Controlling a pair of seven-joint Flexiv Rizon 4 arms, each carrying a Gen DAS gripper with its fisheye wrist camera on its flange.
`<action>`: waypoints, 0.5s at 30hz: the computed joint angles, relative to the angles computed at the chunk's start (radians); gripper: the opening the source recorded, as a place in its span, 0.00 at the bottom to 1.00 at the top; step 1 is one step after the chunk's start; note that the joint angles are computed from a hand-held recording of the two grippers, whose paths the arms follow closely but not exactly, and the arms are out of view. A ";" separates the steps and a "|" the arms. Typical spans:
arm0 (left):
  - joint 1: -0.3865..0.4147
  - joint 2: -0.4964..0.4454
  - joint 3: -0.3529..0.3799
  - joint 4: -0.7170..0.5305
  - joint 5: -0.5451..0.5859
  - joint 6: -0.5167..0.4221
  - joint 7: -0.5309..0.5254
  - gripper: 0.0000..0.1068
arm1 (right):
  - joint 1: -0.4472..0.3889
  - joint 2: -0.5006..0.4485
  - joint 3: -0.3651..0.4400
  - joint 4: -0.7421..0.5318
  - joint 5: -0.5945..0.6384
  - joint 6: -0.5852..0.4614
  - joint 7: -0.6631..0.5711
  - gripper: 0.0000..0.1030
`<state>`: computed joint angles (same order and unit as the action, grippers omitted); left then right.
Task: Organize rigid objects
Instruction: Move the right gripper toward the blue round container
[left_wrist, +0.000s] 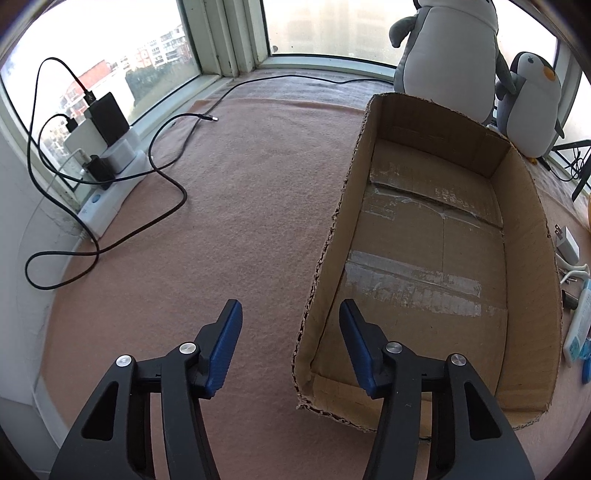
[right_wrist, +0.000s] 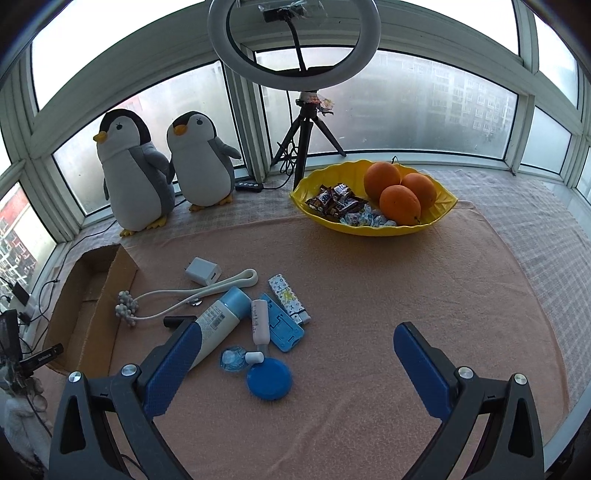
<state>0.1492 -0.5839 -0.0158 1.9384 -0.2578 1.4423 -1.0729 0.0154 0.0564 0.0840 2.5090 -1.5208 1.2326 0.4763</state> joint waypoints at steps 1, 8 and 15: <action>0.000 -0.001 0.000 0.001 0.002 -0.001 0.001 0.46 | 0.001 -0.009 -0.001 -0.007 -0.007 0.007 -0.003 1.00; 0.005 -0.008 -0.007 -0.004 0.000 -0.009 0.006 0.38 | 0.022 -0.081 -0.004 -0.080 -0.043 0.049 -0.043 0.99; 0.004 -0.012 -0.006 -0.006 0.002 -0.007 0.016 0.37 | 0.019 -0.119 -0.014 -0.092 -0.005 0.071 -0.085 0.99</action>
<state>0.1529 -0.5962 -0.0223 1.9321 -0.2560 1.4348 -1.0572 0.0342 -0.0627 0.0700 2.4173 -1.5259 1.3041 0.3917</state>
